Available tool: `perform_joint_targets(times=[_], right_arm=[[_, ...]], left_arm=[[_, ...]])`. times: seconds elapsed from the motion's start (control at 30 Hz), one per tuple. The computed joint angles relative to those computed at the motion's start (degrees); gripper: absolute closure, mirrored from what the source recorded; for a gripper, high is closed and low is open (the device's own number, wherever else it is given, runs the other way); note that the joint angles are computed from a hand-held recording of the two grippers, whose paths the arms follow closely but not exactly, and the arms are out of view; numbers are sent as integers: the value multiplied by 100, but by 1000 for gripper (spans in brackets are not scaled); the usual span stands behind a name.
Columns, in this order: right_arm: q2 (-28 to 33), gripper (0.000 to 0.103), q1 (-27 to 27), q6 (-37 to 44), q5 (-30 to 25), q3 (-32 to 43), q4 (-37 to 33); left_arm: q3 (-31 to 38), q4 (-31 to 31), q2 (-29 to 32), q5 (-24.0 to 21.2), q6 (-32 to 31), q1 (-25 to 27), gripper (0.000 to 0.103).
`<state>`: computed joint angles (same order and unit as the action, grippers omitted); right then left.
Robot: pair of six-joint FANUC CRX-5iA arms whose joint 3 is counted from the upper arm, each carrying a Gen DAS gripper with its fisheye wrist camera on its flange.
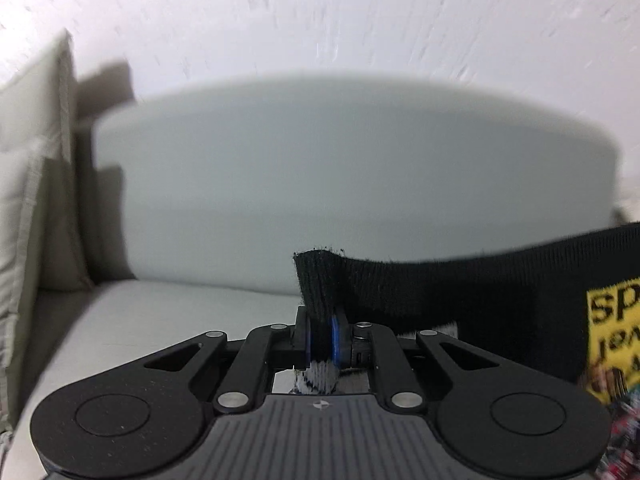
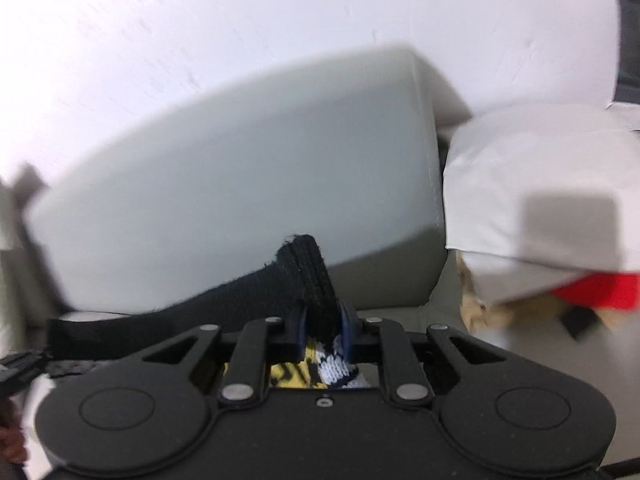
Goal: Fold clothes
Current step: 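Lift the hem and fold it over toward the collar with both grippers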
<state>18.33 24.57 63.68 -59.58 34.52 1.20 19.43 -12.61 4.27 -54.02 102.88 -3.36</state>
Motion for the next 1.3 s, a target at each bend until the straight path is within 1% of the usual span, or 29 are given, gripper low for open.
perform_joint_targets(times=[0.1,0.2,0.23,0.3,0.37,0.47,0.5,0.53,0.57,0.6,0.63,0.7,0.73,0.77,0.8,0.83,0.87,0.9,0.93,0.97,1.0,1.03,1.07,1.1,1.13,1.2,1.3], right_arm=[[-1052,89,237,44,120,-854,150],[-2031,90,491,-30,88,-1616,321],[-2314,90,583,-88,104,-1879,443],[-2817,90,777,-245,123,-2390,724],[-3245,90,981,-465,114,-2939,993],[-3879,90,1409,-1037,9,-3996,1491],[-4076,90,1577,-1291,-93,-4347,1649],[-4197,90,1673,-1476,-213,-4622,1679],[-4296,89,1751,-1643,-333,-4875,1670],[-4335,88,1869,-1786,-479,-5076,1766],[-4353,87,1996,-1921,-633,-5261,1875],[-4500,86,2187,-2086,-963,-5392,1842],[-4663,85,2228,-2193,-940,-5463,1794],[-4846,78,2260,-2311,-872,-5537,1747],[-5023,67,2369,-2502,-899,-5608,1820],[-5143,63,2438,-2636,-882,-5653,1926],[-5249,55,2496,-2756,-851,-5693,2038],[-5353,49,2477,-2864,-735,-5711,2036],[-5455,46,2438,-2968,-597,-5724,2006],[-5500,39,2209,-2976,-342,-5694,1777],[-5550,37,1910,-3012,-56,-5674,1392],[-5593,37,1585,-3024,218,-5647,943],[-5587,37,1283,-3074,384,-5600,503],[-5516,40,954,-3071,492,-5539,64],[-5444,42,744,-3060,498,-5509,-204],[-5293,55,377,-3030,457,-5455,-660],[-5062,56,195,-2951,423,-5422,-889]], left_arm=[[-659,249,-947,-10,65,34,93],[-1317,491,-1883,-77,184,112,94],[-1501,452,-2164,-141,287,72,94],[-1790,169,-2659,-403,686,-191,94],[-2029,-211,-3024,-902,1133,-571,94],[-2409,-411,-3255,-1700,1848,-1031,96],[-2506,-410,-3235,-1952,1970,-1111,100],[-2500,-485,-3086,-2354,2101,-1296,103],[-2368,-785,-2852,-2925,2384,-1681,103],[-2331,-959,-2705,-3336,2578,-1961,103],[-2345,-1033,-2757,-3474,2739,-2110,103],[-2433,-1153,-2934,-3645,2995,-2383,94],[-2357,-1310,-2988,-3749,3048,-2559,93],[-2282,-1459,-3042,-3838,3103,-2726,93],[-2266,-1468,-3161,-3755,3060,-2692,91],[-2249,-1433,-3265,-3613,2907,-2459,90],[-2233,-1446,-3351,-3531,2949,-2425,83],[-2214,-1464,-3392,-3421,2984,-2401,64],[-2168,-1515,-3391,-3359,3027,-2427,54],[-2145,-1515,-3396,-3265,3034,-2398,48],[-2222,-1322,-3416,-3041,2919,-2170,47],[-2321,-1078,-3444,-2798,2753,-1885,47],[-2480,-731,-3482,-2513,2465,-1450,47],[-2599,-476,-3506,-2348,2307,-1215,47],[-2692,-283,-3523,-2233,2173,-1026,47],[-2826,-32,-3503,-2044,2041,-815,47],[-2959,110,-3452,-1770,1960,-700,47]])
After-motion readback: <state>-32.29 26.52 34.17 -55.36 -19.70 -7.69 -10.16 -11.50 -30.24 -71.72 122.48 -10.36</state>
